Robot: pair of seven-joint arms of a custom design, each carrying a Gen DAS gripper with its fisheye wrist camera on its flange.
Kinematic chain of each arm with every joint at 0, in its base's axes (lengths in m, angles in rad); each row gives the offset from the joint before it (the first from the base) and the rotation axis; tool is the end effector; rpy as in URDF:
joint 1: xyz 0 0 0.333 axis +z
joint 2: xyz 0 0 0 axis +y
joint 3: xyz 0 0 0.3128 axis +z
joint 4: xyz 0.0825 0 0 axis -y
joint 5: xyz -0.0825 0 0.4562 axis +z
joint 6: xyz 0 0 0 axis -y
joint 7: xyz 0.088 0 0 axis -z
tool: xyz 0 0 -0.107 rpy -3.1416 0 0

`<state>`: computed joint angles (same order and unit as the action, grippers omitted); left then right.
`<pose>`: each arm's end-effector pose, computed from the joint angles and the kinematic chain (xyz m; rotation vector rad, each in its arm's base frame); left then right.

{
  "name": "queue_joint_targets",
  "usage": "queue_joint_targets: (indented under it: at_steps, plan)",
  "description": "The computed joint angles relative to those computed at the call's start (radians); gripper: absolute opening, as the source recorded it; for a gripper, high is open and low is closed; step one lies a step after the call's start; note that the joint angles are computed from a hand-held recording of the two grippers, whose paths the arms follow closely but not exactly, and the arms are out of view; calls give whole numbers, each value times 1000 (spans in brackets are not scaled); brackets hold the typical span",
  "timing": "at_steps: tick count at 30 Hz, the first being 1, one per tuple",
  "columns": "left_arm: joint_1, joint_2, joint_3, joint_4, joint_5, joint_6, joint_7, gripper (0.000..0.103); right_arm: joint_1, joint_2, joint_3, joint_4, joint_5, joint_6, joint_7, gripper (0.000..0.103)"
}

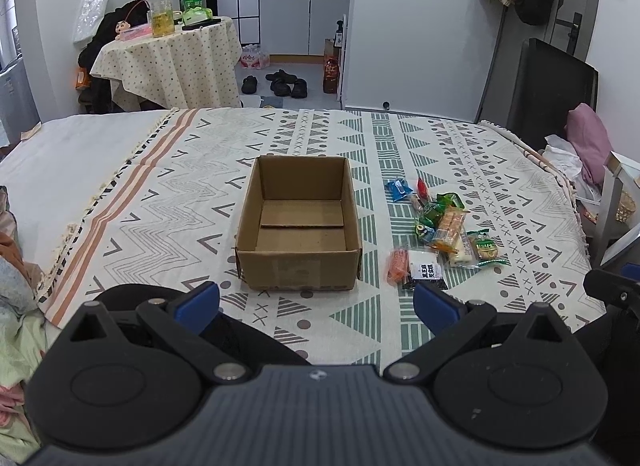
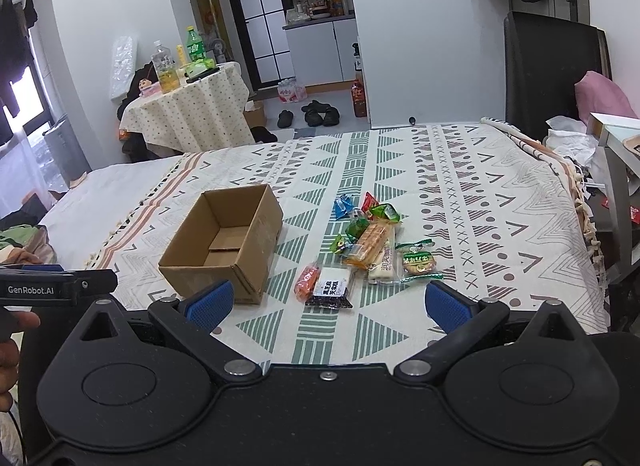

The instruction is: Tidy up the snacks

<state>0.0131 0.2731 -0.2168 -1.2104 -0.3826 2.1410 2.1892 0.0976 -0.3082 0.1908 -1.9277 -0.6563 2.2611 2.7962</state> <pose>0.7305 -0.1388 0.7109 -1.1218 2.4022 -1.0059 0.5564 0.1641 0.6860 -1.0534 2.1655 -0.8986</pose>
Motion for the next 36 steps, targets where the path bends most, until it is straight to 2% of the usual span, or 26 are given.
queue_joint_targets:
  at_steps: [19, 36]
  plan:
    - [-7, 30, -7, 34, 15, -4, -17, 103, 6, 17, -12, 17, 16, -8, -15, 103]
    - [-52, 140, -32, 156, 75, -50, -68, 102, -14, 17, -41, -25, 49, 31, -18, 103]
